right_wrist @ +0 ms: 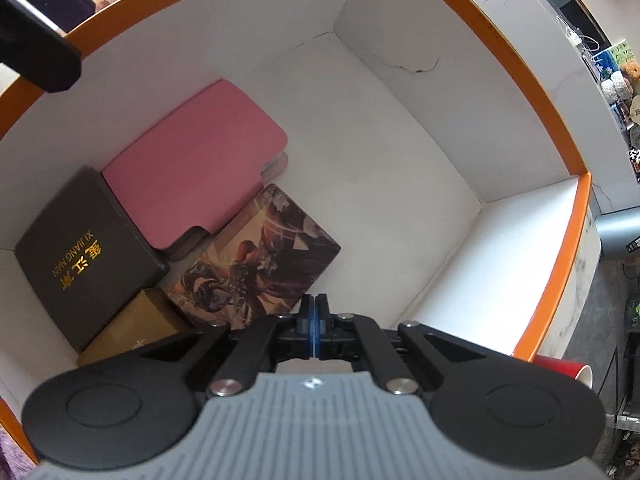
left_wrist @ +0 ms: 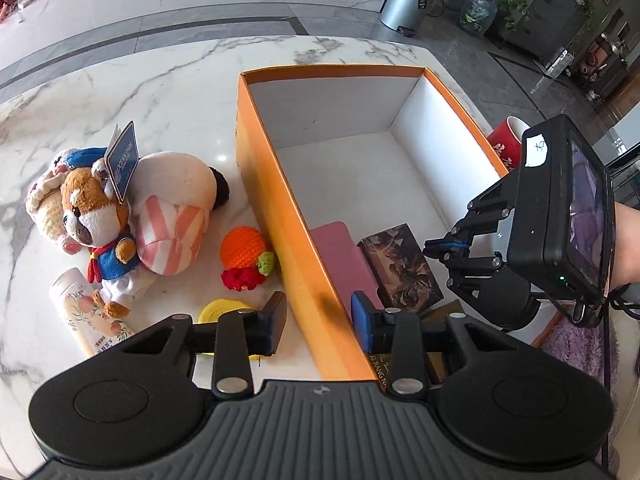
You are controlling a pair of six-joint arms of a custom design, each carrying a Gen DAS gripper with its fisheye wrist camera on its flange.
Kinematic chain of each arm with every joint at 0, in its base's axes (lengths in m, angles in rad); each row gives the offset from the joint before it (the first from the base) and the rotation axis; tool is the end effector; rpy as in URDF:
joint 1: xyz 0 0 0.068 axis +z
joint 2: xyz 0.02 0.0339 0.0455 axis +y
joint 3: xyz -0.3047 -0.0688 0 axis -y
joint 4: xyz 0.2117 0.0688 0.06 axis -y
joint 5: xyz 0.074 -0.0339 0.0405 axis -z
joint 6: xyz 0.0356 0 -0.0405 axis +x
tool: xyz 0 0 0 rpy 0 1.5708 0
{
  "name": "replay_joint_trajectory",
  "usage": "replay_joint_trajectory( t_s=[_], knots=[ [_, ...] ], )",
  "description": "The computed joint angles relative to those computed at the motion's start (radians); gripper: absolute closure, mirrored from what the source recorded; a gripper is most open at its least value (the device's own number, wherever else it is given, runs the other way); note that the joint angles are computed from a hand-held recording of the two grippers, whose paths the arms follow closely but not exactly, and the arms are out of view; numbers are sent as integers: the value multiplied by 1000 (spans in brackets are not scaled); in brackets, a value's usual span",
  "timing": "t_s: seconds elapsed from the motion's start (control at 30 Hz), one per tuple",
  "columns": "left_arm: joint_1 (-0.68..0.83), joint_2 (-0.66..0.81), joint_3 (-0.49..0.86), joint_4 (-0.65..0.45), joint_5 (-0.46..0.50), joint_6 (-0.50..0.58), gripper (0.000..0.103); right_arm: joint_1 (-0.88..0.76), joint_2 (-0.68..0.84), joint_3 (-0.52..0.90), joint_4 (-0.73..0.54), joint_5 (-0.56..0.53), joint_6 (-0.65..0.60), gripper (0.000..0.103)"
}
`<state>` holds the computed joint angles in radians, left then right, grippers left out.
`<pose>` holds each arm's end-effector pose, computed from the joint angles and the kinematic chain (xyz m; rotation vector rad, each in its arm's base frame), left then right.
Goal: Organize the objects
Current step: 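Move right tool to the yellow tape measure while left tool moves toward the lotion tube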
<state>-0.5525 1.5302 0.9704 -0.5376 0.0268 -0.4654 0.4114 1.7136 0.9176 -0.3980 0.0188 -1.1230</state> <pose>0.2283 -0.1419 0.2588 0.1272 2.7165 -0.3515 0.2703 0.1172 0.2039 -1.9311 2.0099 -0.2097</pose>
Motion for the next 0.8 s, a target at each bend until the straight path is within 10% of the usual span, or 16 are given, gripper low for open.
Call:
replay_joint_trajectory(
  t_s=[0.33, 0.8],
  knots=[
    [24, -110, -30, -20, -12, 17, 62, 1, -50, 18, -43, 0, 85, 103],
    [282, -404, -152, -175, -89, 207, 53, 166, -252, 206, -371, -351, 269, 98]
  ],
)
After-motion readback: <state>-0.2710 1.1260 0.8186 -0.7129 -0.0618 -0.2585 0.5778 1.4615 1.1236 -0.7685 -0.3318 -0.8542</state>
